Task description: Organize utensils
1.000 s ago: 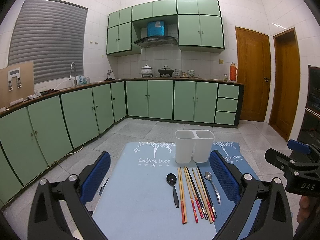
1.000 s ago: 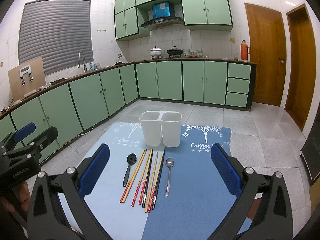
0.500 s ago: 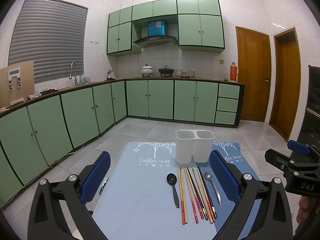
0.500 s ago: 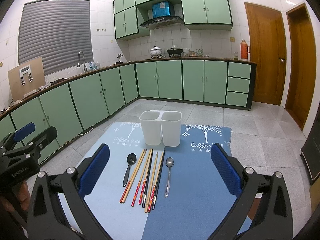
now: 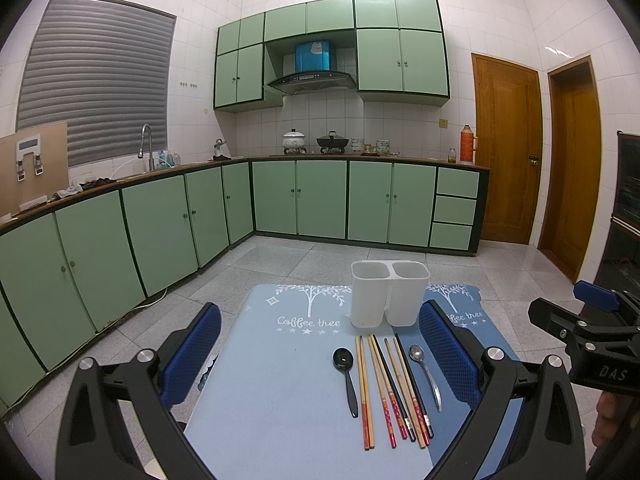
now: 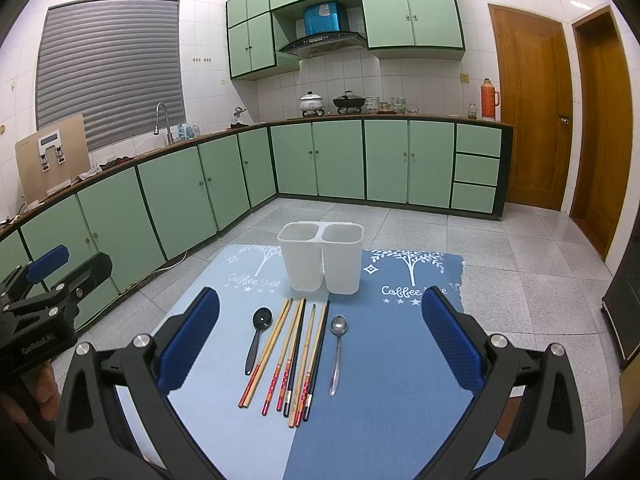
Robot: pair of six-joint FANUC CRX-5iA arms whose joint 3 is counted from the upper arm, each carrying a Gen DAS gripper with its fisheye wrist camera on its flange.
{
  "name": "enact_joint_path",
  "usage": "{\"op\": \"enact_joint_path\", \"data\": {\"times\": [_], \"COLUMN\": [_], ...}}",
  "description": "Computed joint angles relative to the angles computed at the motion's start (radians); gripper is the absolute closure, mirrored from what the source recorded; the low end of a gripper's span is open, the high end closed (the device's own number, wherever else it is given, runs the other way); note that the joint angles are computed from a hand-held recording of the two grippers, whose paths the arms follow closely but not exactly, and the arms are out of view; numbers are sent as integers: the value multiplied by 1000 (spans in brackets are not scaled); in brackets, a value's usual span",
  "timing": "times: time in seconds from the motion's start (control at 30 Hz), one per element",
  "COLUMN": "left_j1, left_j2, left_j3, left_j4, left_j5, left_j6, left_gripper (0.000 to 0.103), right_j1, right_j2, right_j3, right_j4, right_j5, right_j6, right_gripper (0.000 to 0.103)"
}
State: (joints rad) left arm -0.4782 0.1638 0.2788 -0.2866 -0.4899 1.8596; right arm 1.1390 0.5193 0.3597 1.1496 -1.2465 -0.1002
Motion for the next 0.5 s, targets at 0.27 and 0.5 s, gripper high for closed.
{"op": "enact_joint_path", "data": {"times": [0.27,0.5], "left_j1": [1,10], "left_j2": [0,12], "left_j3": [0,10], "left_j4": [2,22], "left_j5": [0,-12], "left_j6": [-2,-21], "left_gripper": [6,6], "right_j1": [0,-23], "right_j2": [12,20], "right_j3": [14,16], "right_j4": [-7,-26], "right_j5": [0,17], "right_j6": [4,16], "right_gripper": [5,5]}}
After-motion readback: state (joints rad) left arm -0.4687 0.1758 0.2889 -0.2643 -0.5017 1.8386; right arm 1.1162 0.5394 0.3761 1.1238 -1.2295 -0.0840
